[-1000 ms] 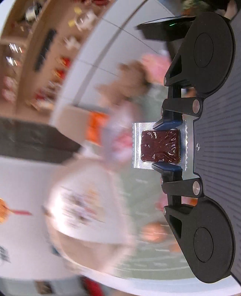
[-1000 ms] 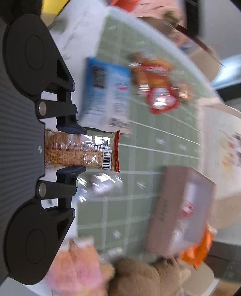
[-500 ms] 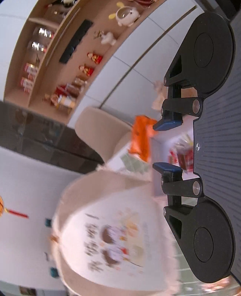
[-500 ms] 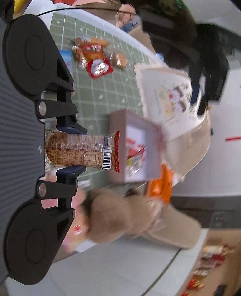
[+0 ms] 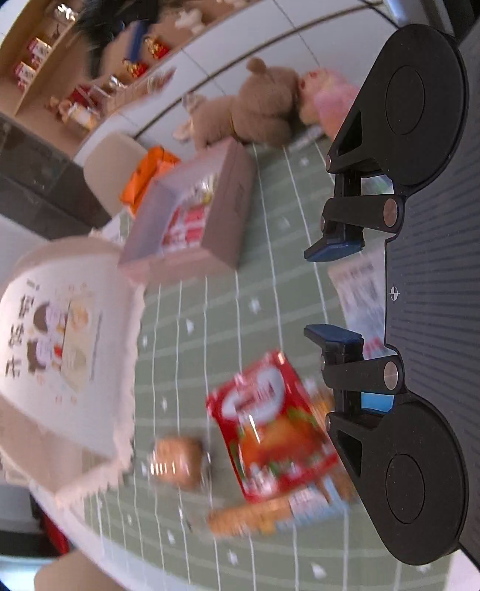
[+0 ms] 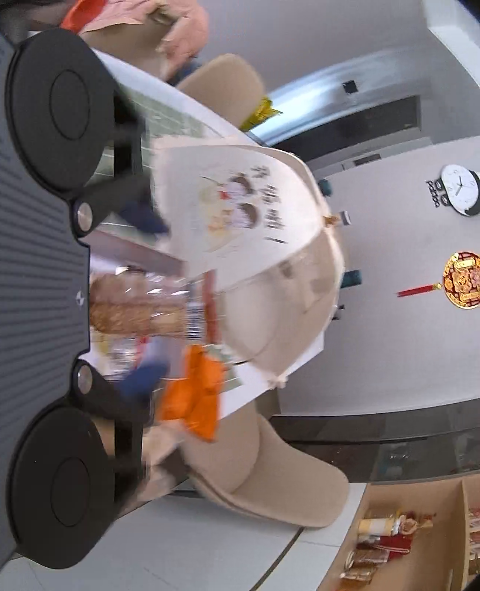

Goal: Organize snacks

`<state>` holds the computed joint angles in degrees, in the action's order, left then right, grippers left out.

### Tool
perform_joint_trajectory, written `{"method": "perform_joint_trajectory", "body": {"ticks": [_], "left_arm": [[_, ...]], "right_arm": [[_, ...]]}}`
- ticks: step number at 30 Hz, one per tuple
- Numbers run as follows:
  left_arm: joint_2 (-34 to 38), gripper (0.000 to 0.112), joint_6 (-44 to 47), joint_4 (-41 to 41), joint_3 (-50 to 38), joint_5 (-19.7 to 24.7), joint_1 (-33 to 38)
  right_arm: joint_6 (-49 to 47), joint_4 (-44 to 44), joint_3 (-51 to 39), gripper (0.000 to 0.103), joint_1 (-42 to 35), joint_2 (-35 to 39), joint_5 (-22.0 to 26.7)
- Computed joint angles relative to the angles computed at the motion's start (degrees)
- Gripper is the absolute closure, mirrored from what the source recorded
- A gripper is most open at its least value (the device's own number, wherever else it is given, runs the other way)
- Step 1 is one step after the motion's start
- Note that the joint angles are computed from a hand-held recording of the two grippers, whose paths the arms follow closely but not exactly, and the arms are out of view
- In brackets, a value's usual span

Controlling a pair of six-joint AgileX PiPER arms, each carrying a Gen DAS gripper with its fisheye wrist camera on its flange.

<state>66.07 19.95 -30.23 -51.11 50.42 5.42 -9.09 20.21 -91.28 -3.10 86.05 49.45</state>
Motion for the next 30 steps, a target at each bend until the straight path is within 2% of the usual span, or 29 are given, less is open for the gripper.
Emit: {"method": "perform_joint_trajectory", "body": {"ticks": [2,4,6,9,11,14,19,20,25,30], "left_arm": [[-1.9,0.071,0.7,1.8,0.9,1.2,1.9],[-2.7,0.071,1.2,2.7,1.6,2.2,3.7],[-3.5,0.071,2.2,2.8,3.0,3.1,6.4],[-4.1,0.071,2.2,4.4,4.2,3.5,9.5],[-3.6,0.071,-0.6,6.7,4.2,1.7,9.4],[-2.5,0.071,-3.1,8.0,3.9,-1.0,10.4],[1.7,0.071,-13.6,16.5,2.1,-6.8,8.7],[2.4,0.071,-13.3,16.9,1.6,-7.6,8.3],[5.1,0.071,-6.2,14.1,-0.6,-7.4,7.0],[8.7,0.071,13.1,4.8,-1.0,-5.2,8.0]], "right_arm": [[1.7,-3.1,-1.5,0.019,1.8,1.3,-0.7],[2.1,-4.3,0.9,0.019,3.0,0.4,-1.9],[1.4,-3.5,7.0,0.019,3.9,-2.1,-2.8],[5.1,-8.7,17.7,0.019,7.8,-6.4,-5.4],[10.2,-13.4,25.6,0.019,11.6,-9.1,-7.2],[14.6,-14.0,35.4,0.019,15.4,-12.3,-9.2],[25.1,-17.0,45.0,0.019,22.2,-16.0,-10.2],[27.5,-18.2,46.1,0.019,23.5,-16.6,-10.2],[35.3,-22.6,47.7,0.019,28.6,-17.9,-9.1],[41.6,-28.4,47.8,0.018,32.7,-18.8,-6.5]]}}
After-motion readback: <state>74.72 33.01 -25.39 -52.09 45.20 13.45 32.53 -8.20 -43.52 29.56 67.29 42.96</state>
